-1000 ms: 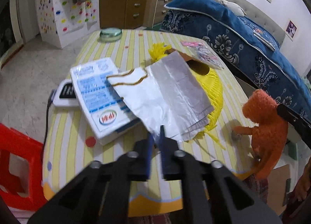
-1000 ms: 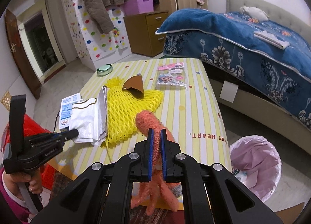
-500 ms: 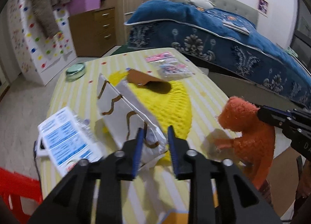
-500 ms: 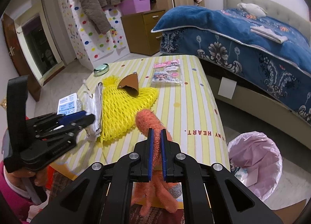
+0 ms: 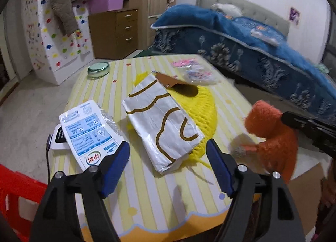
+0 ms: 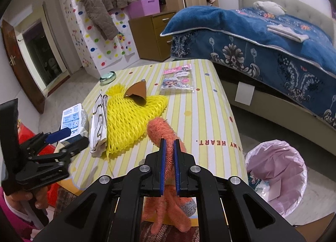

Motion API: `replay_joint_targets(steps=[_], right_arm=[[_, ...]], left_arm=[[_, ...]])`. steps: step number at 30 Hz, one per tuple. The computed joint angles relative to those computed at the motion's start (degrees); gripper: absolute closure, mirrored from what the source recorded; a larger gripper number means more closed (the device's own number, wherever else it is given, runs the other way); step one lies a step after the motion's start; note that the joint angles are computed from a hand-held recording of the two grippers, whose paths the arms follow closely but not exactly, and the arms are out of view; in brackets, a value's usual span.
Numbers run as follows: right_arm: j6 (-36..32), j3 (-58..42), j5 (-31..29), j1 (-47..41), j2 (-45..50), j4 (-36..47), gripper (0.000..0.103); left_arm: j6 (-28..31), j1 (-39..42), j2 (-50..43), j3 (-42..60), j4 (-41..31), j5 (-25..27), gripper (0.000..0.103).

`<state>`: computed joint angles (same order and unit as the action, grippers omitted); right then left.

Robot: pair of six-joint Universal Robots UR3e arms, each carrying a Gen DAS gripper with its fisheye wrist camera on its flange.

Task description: Collect trash

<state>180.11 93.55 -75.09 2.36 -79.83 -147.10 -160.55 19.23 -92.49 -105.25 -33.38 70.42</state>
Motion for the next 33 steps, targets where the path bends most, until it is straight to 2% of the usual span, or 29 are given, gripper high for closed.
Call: replay_joint_targets(steps=[6,9,13,19,26,33], right_arm=[[0.03,0.82,0.03,-0.55,-0.58,0.13,0.096],[-0.18,1.33,0.20,-0.99,-1.03,0.17,0.096],[-0.06,1.96,0.36,-1.46,-1.28,-0.15,0.096],[0.10,2.29,0.50,-1.65,-1.22,-0.42,0.095],[0.25,2.70,0.17,-1.31,-1.30,-0.46,0.095],[0.45,2.97,-0.18,-1.19,-1.49,-0.37,0.095]], left_arm=[[-6.63,-7.48,-7.49,5.41,3.08,9.20,0.030],[-9.04,-8.37,-10.51,7.92,1.29,12.48,0.030],[-8.35,-6.66,-8.90,4.98,1.06,11.29,0.031],[-2.31,-2.96,-2.23,-3.69,2.98,6.24,0.031],[-1.60,-4.52,-5.19,-2.12,2.54,10.61,0.040],[-1.43,-5.85,-8.58,1.00,2.91,10.81,0.040]])
